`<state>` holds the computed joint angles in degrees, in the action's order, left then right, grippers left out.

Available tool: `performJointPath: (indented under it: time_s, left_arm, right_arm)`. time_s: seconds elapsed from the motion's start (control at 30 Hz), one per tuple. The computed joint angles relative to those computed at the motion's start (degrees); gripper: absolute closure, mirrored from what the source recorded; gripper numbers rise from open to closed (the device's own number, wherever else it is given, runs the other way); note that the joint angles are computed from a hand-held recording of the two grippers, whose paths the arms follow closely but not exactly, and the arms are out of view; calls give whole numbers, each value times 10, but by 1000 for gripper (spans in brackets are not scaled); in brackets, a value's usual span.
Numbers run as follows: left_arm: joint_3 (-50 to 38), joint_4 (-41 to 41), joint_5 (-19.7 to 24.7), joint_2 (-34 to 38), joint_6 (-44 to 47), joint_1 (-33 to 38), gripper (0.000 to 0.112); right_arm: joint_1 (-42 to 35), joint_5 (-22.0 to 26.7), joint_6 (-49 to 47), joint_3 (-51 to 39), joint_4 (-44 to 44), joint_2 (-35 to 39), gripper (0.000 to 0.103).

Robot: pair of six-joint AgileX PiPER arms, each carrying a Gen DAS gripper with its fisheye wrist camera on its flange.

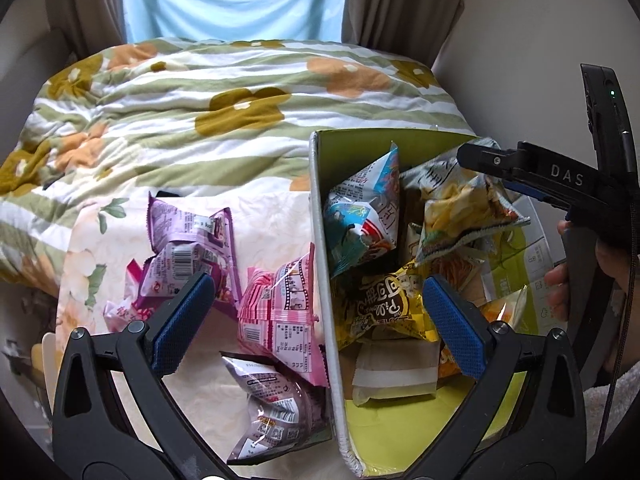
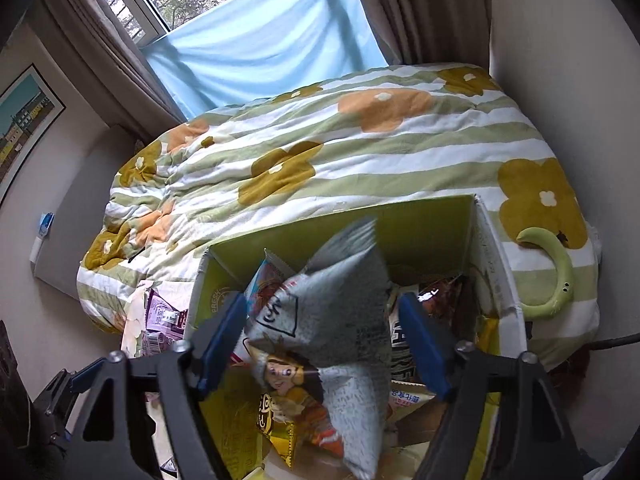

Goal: Organize snacks
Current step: 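Drop the chips bag into the box with the left tool while the right tool drops the grey bag in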

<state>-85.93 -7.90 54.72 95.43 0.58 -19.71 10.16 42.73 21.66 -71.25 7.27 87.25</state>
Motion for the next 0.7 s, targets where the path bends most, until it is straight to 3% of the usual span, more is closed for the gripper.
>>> performJointPath:
  time_s: [0.03,0.17,0.37,0.53,0.7]
  left_arm:
    - [11,3,-1,-6,-4,1,10]
    - [51,19,-9,-25,-19,-2,10]
    - [66,21,-6,-51,-16,-1,10]
    - [77,8,0,-90,17,22,10]
    - [97,-39,15,-138,104,90,10]
  right_arm:
    - [1,-11,-6,9,2,-6,1]
    - [14,-45,-21,46,-8,-34,1]
    - [31,-36,3,61,-53,-60,1]
    - [54,0,52,55,-93,-99,1]
    - [155,44,199,43,-227,-144,1]
